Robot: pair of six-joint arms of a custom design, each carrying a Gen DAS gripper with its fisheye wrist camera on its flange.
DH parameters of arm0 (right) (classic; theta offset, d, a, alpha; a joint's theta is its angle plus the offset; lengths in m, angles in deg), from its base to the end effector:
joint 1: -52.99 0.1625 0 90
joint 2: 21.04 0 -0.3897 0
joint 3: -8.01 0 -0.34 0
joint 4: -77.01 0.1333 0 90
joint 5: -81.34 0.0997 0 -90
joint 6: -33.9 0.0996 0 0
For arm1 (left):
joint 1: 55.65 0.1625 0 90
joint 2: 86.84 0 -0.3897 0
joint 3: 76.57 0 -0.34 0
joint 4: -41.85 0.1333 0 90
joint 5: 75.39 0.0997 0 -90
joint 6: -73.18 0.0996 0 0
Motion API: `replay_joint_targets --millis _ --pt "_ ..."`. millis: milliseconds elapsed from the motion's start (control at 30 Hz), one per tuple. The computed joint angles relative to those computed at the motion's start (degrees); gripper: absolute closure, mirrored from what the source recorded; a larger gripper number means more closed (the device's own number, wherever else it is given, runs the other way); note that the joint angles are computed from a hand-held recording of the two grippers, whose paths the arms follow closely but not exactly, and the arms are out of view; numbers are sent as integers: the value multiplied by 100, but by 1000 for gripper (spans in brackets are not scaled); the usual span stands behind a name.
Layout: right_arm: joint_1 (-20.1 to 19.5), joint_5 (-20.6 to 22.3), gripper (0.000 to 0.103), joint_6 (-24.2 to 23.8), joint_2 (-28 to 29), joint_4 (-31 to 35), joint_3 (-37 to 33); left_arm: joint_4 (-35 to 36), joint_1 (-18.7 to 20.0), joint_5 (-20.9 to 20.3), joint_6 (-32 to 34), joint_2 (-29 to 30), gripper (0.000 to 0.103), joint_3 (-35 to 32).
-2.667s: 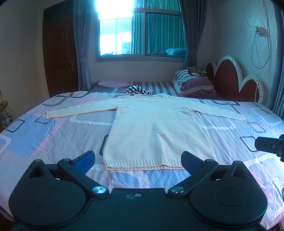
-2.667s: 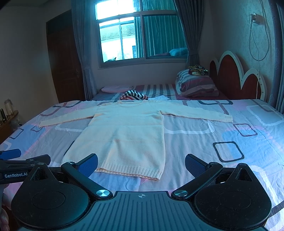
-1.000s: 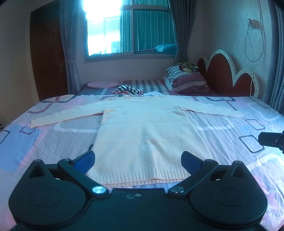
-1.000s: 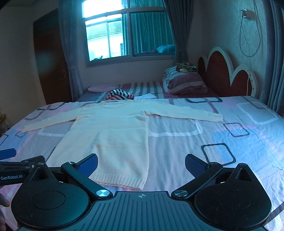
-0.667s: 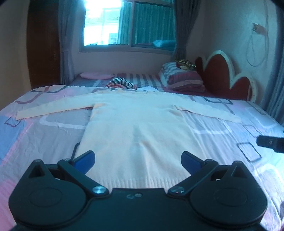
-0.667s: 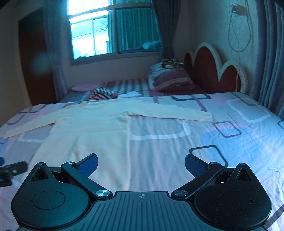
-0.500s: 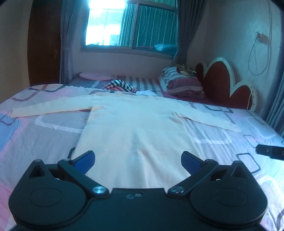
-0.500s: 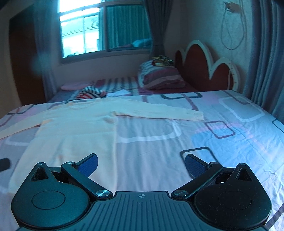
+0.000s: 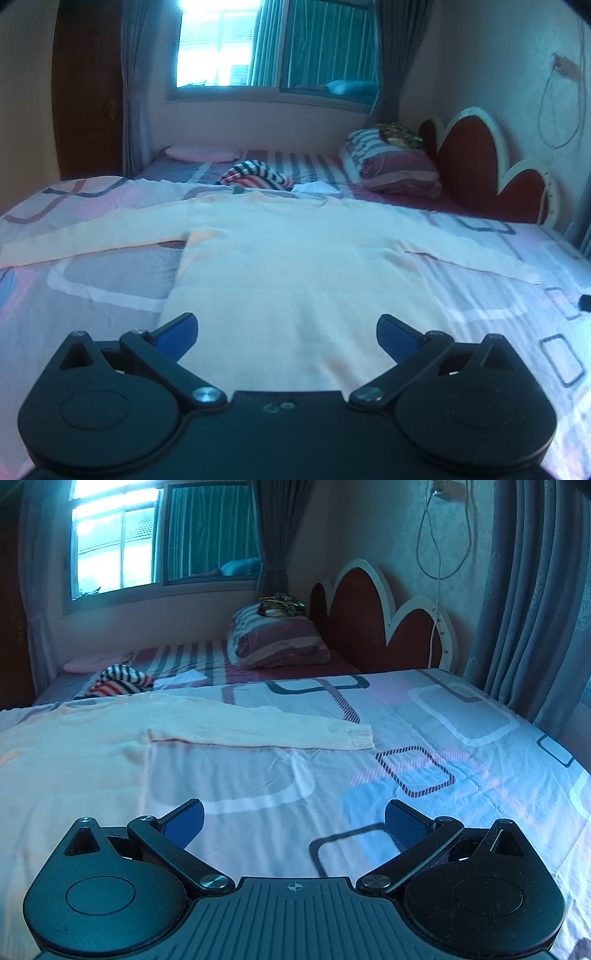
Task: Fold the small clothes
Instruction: 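Move the right gripper to a sweater sleeve cuff and close on it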
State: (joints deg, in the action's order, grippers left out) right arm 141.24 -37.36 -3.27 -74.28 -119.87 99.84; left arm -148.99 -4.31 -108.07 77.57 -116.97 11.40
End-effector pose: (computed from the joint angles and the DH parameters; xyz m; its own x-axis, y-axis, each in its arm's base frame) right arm 0.0666 -0.6193 0.3229 -0.6946 0.1533 0.7029 -0.5125 0.5802 -0.6330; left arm -0.2225 -0.6257 0.0989 -0.7430 -0.0669 -0.6660 0.5153 0.5779 -0.6329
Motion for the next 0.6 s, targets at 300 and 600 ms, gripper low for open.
replay_joint_targets --millis 300,600 --pt "-406 439 15 -26 724 275 -1296 368 407 -155 848 609 2 -1347" --pt "-811 665 54 536 1880 1394 -3698 122 649 106 1875 1613 3 -3019"
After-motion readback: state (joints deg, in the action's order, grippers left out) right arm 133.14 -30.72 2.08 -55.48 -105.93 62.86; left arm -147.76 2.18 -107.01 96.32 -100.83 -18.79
